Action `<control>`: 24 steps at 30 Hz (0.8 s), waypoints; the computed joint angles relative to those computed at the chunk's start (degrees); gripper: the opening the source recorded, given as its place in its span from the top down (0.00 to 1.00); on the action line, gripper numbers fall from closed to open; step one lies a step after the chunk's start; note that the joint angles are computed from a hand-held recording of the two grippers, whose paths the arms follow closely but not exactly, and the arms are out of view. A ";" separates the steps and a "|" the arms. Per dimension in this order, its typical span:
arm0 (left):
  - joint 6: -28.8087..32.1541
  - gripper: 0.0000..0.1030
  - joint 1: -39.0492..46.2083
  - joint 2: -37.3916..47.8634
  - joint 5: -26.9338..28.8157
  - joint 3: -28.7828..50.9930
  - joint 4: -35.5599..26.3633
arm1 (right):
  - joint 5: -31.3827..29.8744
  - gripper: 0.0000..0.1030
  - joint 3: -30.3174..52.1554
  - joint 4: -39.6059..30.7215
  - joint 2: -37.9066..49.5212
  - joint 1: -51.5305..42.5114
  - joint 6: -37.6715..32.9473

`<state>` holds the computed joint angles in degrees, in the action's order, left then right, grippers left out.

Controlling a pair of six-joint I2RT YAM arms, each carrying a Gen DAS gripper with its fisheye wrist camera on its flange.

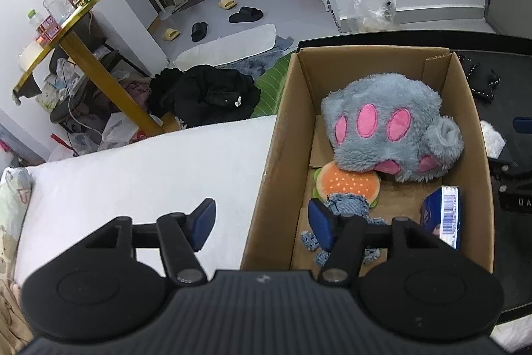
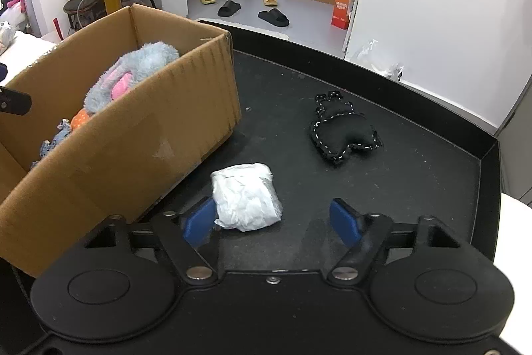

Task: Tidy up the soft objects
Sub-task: 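Move the right gripper to the white crumpled tissue and grasp it, then carry the white tissue into the box and open the right gripper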

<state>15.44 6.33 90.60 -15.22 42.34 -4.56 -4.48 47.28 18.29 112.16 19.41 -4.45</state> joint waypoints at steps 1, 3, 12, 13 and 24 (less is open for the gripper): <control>0.19 0.41 -0.07 -0.12 0.02 -0.14 0.12 | -0.26 0.36 -0.33 0.32 -0.21 -0.22 0.17; 0.46 0.41 -0.15 -0.25 -0.05 -0.35 0.35 | 0.17 0.57 -0.51 0.00 -0.84 -0.28 0.59; 0.82 0.38 -0.96 -1.05 -1.06 -1.03 0.83 | 0.78 0.62 0.13 -7.93 -3.87 -1.27 1.21; 0.82 0.38 -0.88 -1.16 -0.97 -1.09 0.85 | 0.97 0.62 0.00 -8.58 -4.38 -1.24 1.50; -0.60 0.37 1.55 -2.62 2.95 -0.58 -1.04 | 2.27 0.62 -1.24 -14.91 -10.59 -1.26 6.34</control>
<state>14.84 7.88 87.97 -12.27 41.77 -5.59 -2.21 46.03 3.38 101.56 18.14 1.89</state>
